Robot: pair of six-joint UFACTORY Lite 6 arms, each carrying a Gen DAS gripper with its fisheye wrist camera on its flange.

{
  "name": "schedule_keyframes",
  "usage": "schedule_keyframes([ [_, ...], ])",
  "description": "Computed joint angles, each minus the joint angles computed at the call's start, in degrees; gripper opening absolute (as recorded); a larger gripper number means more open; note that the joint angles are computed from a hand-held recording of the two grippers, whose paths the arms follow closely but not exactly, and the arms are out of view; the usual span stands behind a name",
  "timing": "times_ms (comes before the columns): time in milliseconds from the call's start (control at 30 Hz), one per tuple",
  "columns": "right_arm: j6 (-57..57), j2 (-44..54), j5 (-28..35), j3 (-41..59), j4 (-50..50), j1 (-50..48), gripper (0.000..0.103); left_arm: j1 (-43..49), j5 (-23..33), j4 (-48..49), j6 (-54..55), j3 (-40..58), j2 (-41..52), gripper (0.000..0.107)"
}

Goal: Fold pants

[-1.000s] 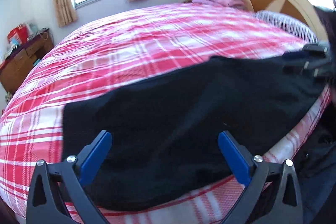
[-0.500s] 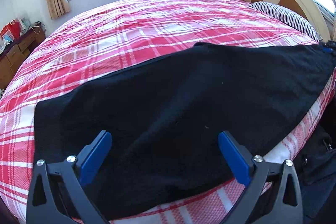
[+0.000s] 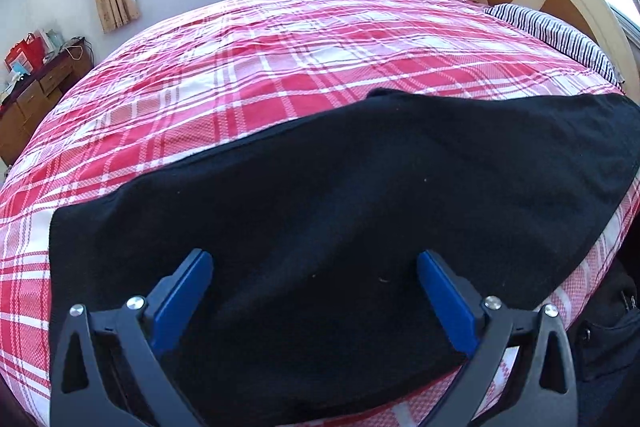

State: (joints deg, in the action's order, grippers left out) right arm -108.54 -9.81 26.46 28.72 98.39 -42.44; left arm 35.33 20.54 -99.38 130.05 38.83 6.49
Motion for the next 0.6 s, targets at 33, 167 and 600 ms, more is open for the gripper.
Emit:
schedule_keyframes([
  [33, -2.26, -0.35, 0.05, -1.17, -0.32, -0.98, 0.047, 0.10, 0.06, 0.37, -0.46, 0.17, 0.17, 0.103],
  [167, -7.05, -0.76, 1.65, -3.39, -1.79, -0.83, 0.045, -0.11, -0.35, 0.18, -0.73, -0.06, -0.25, 0.103],
  [600, -1.32, -3.67, 2.19, -4.92, -14.40, -0.74, 0.038, 0.73, 0.73, 0.71, -0.54, 0.10, 0.21, 0.103],
])
